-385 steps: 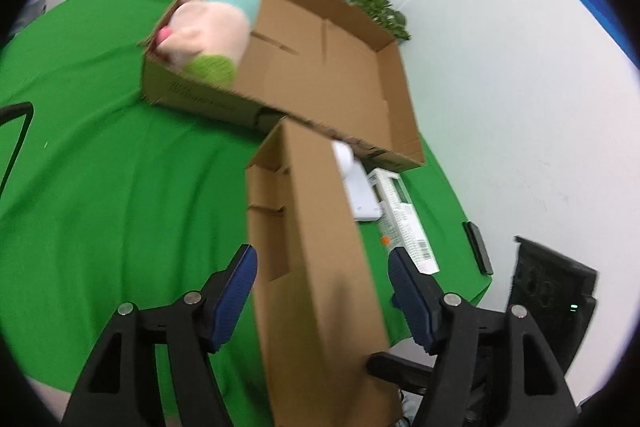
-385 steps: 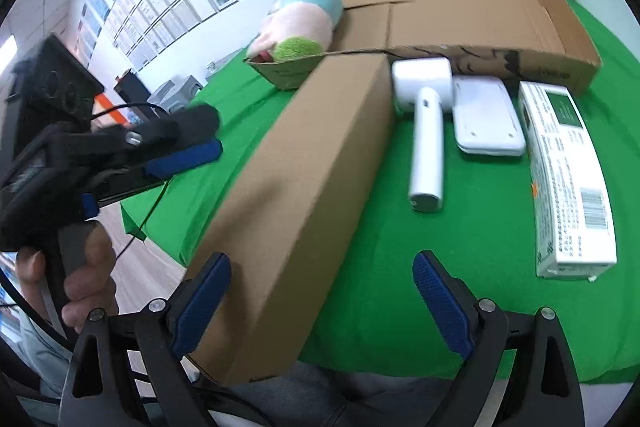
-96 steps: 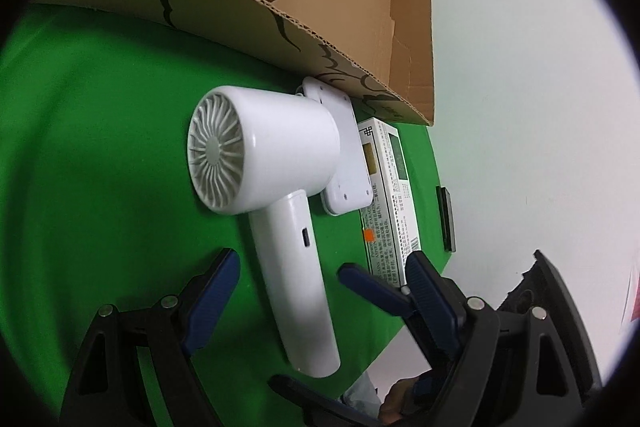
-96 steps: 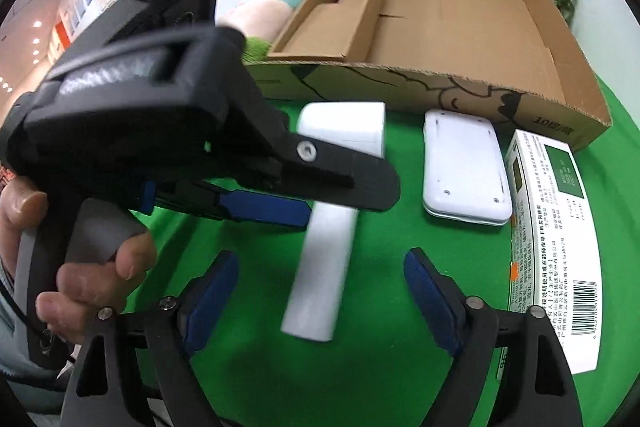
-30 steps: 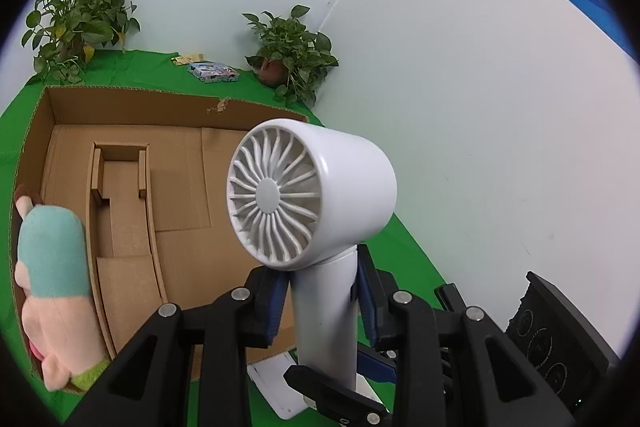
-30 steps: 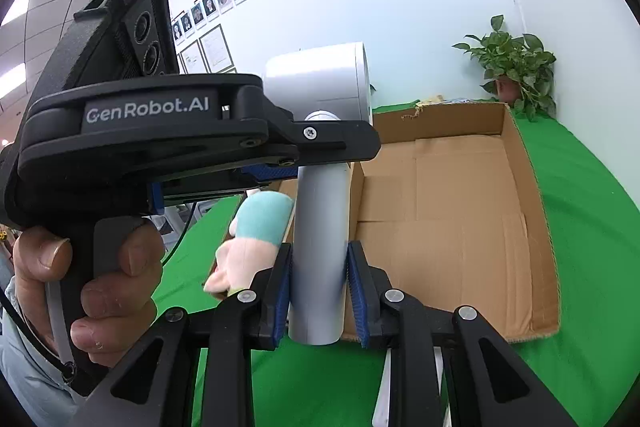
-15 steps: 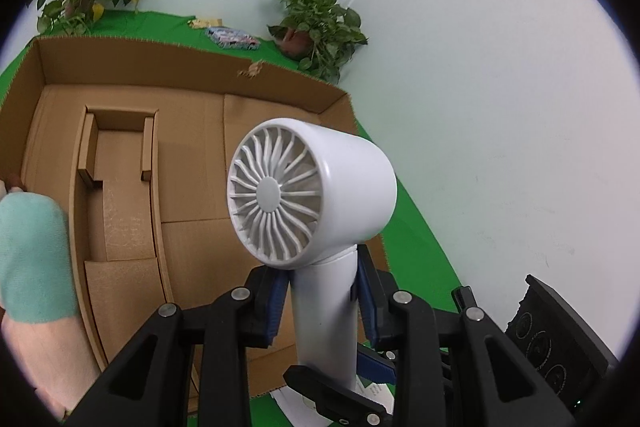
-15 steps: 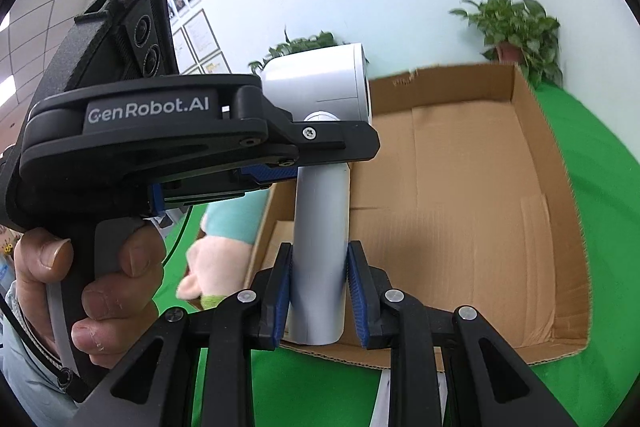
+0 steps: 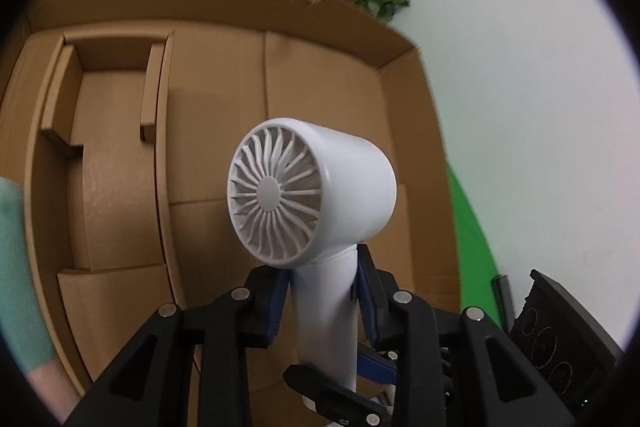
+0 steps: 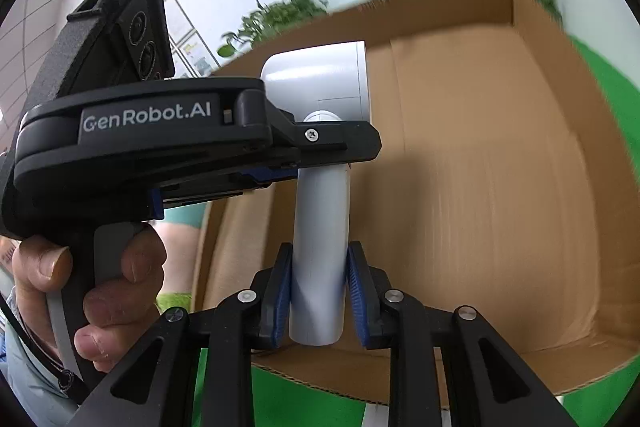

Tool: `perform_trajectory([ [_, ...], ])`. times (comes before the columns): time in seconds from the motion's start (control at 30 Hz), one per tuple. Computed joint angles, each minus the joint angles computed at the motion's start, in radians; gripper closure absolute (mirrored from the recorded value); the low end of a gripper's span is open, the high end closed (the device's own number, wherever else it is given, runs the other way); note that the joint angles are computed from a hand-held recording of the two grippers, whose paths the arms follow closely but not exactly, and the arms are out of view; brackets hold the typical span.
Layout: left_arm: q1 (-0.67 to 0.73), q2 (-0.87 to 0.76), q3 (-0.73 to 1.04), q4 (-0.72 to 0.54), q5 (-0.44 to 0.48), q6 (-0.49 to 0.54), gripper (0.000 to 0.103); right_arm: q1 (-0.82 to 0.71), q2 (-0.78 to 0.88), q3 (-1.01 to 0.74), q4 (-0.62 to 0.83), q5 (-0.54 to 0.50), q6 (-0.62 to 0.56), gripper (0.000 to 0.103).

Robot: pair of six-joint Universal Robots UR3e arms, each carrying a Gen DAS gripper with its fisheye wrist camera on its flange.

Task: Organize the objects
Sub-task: 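Lift the hair dryer with the right gripper and carry it into the large box, then set the hair dryer upright beside the long brown box and open the right gripper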

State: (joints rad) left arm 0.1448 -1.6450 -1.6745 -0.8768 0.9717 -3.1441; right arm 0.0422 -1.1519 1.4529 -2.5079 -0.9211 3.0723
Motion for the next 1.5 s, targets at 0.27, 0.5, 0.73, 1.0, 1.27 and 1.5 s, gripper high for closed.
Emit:
perform_trajectory([
  [0.27,-0.101,-0.054,0.032,0.007,0.189,0.006,0.073,0.009,0.063,0.016,-0.009,0.008,0.016,0.080],
  [0.5,-0.117,-0.058,0.100,-0.109,0.265,-0.001,0.071,0.026,0.075,0.046,-0.038,-0.004,0.033,0.081],
  [0.73,-0.059,0.073,0.027,-0.135,0.263,0.024,0.072,0.059,0.081,0.046,-0.053,-0.044,0.047,0.081],
  [1.0,0.175,0.448,-0.210,-0.142,0.130,0.132,0.057,0.153,0.079,0.032,-0.058,-0.199,0.022,0.075],
  [1.27,0.407,0.735,-0.395,-0.324,0.053,0.283,0.057,0.166,0.088,-0.025,-0.063,-0.221,0.001,0.060],
  [1.5,0.560,0.969,-0.472,-0.494,-0.028,0.408,0.057,0.154,0.141,-0.070,-0.015,-0.223,-0.019,0.077],
])
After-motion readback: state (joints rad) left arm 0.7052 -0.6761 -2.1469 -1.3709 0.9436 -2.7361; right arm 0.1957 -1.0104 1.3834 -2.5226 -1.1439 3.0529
